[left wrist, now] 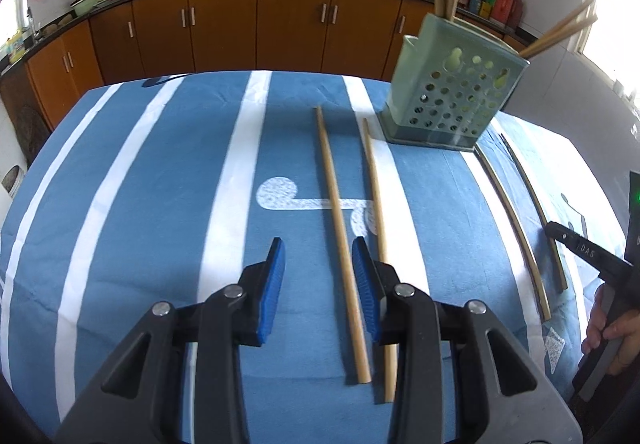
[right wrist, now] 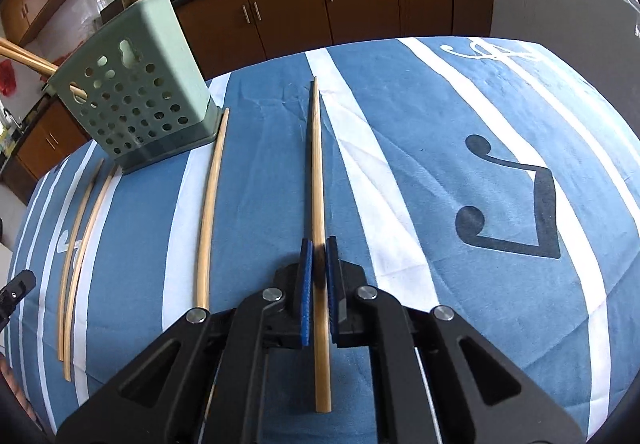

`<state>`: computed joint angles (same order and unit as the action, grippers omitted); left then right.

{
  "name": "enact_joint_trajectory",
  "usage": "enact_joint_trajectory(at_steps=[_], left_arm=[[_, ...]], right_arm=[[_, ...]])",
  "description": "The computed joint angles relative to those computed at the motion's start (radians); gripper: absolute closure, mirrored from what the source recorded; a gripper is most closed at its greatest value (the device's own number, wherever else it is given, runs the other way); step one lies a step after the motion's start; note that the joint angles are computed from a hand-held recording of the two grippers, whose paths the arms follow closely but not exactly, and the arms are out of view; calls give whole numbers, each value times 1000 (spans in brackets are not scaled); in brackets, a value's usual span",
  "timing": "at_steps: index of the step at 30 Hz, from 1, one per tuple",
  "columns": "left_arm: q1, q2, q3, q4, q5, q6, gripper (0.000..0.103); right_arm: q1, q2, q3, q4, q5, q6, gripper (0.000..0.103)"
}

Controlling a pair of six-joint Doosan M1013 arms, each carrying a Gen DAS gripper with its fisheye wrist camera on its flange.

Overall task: Organize utensils
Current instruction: 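Lower both tools to the table while the right tool grasps a chopstick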

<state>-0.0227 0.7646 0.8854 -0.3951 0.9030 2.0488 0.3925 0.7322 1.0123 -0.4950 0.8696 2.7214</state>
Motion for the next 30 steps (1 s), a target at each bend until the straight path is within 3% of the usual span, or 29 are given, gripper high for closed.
enact_joint_trajectory(at_steps=[6,11,13,22,26,30], left_arm=[[-22,26,-30,49,38,-4,70],[-36,40,-39,108,49,-29,90],[-38,36,-25,125,23,-39,94],[-19,73,-94,219,16,-188,95],[-12,77,-98,202,5,-179,93],[-13,59,-54,186,-53,-141,90]], right_arm=[[6,-2,9,-26,-5,-5,96],[6,-5,12,-19,-12,-16,96],[6,-5,13,-20,-12,-20,96],[7,-1,9,-30,-18,-58,96],[9,-1,11,-43,-19,-62,95],[13,0,11,-62,-13,-55,95]])
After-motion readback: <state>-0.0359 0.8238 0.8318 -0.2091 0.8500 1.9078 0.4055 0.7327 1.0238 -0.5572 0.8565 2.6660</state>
